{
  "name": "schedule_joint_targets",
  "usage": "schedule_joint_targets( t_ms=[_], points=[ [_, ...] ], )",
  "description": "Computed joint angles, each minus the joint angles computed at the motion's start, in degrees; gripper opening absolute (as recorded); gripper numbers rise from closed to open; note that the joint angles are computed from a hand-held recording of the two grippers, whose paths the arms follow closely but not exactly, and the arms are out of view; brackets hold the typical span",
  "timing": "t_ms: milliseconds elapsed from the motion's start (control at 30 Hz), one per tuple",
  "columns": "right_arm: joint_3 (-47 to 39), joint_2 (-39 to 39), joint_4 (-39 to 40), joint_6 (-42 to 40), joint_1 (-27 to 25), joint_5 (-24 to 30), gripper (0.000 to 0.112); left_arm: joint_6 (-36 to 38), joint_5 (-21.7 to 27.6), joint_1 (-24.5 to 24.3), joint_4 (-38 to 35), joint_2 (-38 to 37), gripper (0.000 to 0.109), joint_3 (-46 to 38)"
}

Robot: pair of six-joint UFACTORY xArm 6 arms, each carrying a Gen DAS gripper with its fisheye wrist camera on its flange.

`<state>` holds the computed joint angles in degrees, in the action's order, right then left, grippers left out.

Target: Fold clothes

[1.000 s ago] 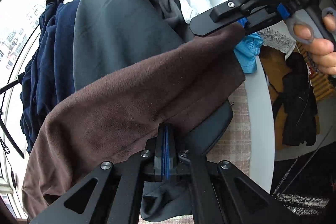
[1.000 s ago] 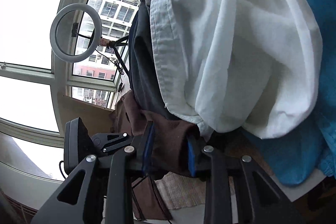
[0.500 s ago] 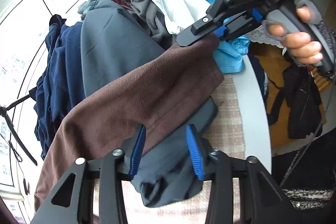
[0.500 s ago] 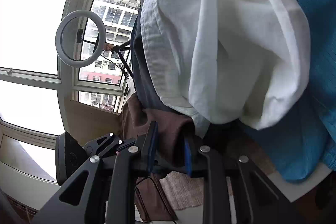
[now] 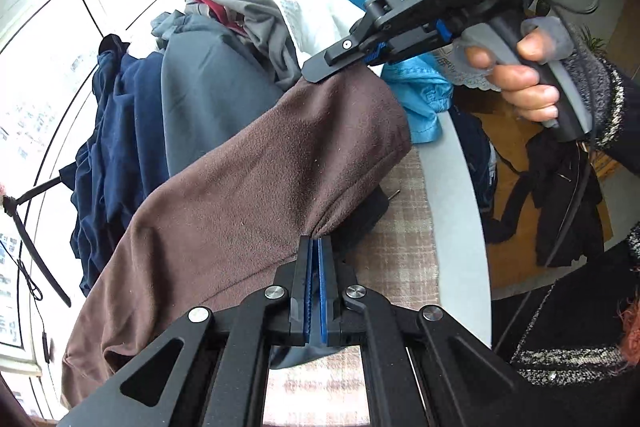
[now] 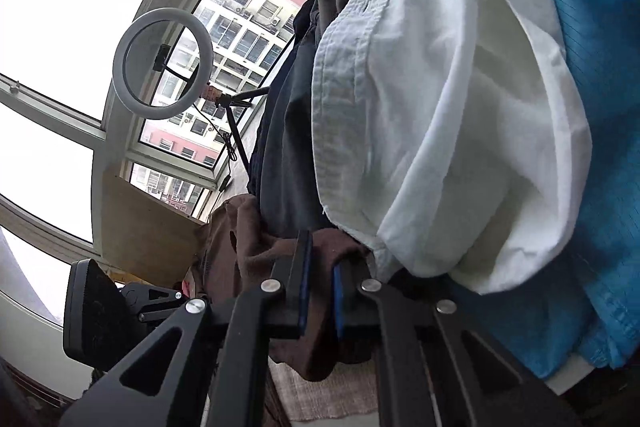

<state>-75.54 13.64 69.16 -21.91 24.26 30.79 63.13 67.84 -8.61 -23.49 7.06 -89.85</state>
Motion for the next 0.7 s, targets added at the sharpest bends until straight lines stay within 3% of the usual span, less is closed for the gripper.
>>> schedule_joint_targets(
  t_ms=[33, 167, 233, 300, 400, 567, 700],
  points=[
    [0.4, -0.3, -1.3, 0.5, 0.3, -0.9, 0.005, 0.4, 0.9, 0.6, -1.1, -0.9, 0.002, 0.6],
    [2.2, -1.5, -18.5, 9.5, 2.4, -4.7, 0.005, -3.6, 2.9, -0.4, 1.2, -0.4, 0.003, 3.0],
    [3.3, -2.5, -27.3, 13.5, 2.6, -5.0, 0.005, -5.4, 1.3, 0.1, 0.8, -1.1, 0.008, 4.4],
    [3.2, -3.2, -29.9, 15.4, 1.5, -0.8, 0.005, -6.6, -1.0, 1.8, -0.7, -2.6, 0.015, 6.0],
    [5.4, -5.7, -34.6, 19.2, 0.2, -0.1, 0.006, -7.5, -1.4, 6.4, -3.2, -3.2, 0.020, 5.9],
    [6.7, -9.7, -36.2, 18.1, -0.9, -0.8, 0.009, -13.9, -7.9, 14.2, 2.3, 1.8, 0.025, 1.5],
    [-1.9, -5.3, -40.2, 12.6, 0.8, 4.8, 0.032, -24.2, -4.2, 20.4, 4.6, 13.8, 0.029, -13.8]
  ],
)
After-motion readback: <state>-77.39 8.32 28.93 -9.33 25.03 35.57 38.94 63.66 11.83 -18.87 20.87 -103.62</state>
